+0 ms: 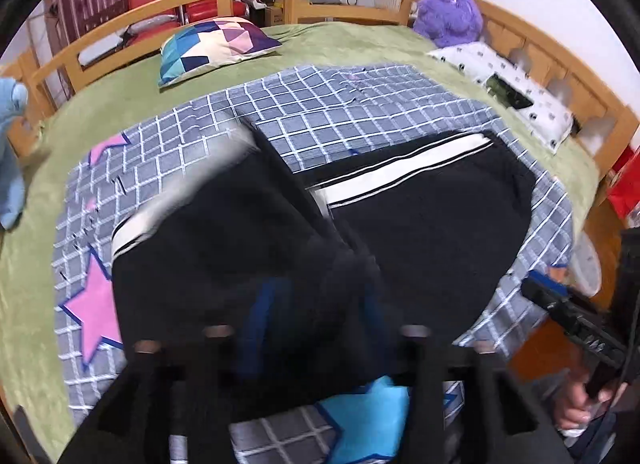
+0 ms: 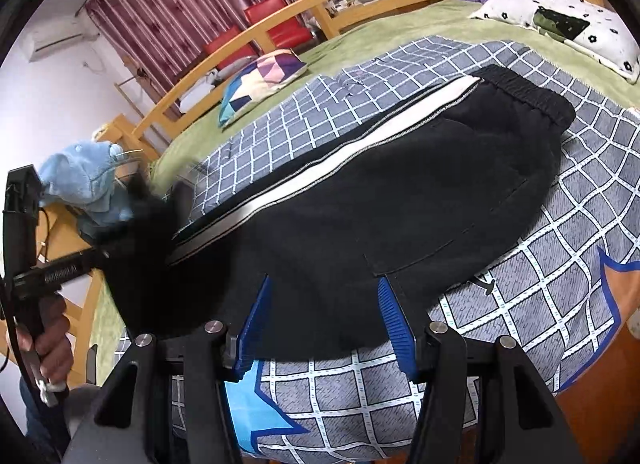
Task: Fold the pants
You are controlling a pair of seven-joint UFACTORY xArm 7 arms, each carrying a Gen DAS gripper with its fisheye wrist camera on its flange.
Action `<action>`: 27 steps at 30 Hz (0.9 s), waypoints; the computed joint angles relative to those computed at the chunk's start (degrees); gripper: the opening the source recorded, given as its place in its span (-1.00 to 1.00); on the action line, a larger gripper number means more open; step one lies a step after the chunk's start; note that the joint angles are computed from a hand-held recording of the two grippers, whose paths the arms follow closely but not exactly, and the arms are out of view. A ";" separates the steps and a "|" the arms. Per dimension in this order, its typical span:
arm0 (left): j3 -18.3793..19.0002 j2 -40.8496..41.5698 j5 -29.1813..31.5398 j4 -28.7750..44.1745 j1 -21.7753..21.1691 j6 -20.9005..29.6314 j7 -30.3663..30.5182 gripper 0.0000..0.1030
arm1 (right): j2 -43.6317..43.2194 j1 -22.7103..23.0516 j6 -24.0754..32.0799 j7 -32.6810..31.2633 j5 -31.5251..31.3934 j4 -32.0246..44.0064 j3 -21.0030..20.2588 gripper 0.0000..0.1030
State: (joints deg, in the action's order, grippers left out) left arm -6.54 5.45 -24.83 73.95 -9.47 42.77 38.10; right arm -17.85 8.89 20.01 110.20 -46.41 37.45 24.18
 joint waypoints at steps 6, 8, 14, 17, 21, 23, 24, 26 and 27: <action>1.89 -1.64 -6.77 -0.32 2.51 -3.04 -0.60 0.36 | 4.94 0.23 -1.64 0.05 -3.42 3.68 -0.64 0.08; 2.89 -2.20 -6.72 -1.16 3.52 -6.92 -5.01 0.36 | 7.71 0.55 -2.28 1.47 -6.81 5.81 -1.02 0.08; 3.84 -0.57 -3.59 0.77 5.81 -6.96 -10.25 0.37 | 19.97 4.14 -3.60 -1.57 -11.39 15.46 -4.18 0.10; 3.93 -0.02 -3.12 1.23 6.92 -6.28 -10.04 0.37 | 25.87 5.92 -6.64 -4.30 -10.77 20.03 -6.13 0.09; 3.90 1.31 -3.24 2.40 8.20 -5.82 -9.52 0.37 | 33.13 8.66 -8.04 -6.38 -9.00 26.65 -9.04 0.09; 4.21 2.29 0.03 3.07 8.20 -6.06 -11.47 0.37 | 37.61 9.36 -4.16 -11.82 -4.63 31.48 -8.75 -0.25; 4.36 2.91 1.61 3.54 8.31 -5.80 -12.32 0.37 | 38.51 10.01 -3.34 -14.01 -2.81 32.38 -9.20 -0.72; 4.37 3.82 2.81 4.47 8.90 -4.85 -12.75 0.37 | 39.59 10.68 1.53 -17.96 -2.59 34.88 -8.29 -0.81; 4.40 4.09 3.36 4.76 9.18 -4.47 -13.05 0.37 | 38.19 13.76 1.37 -16.34 -4.68 34.32 -11.44 -0.81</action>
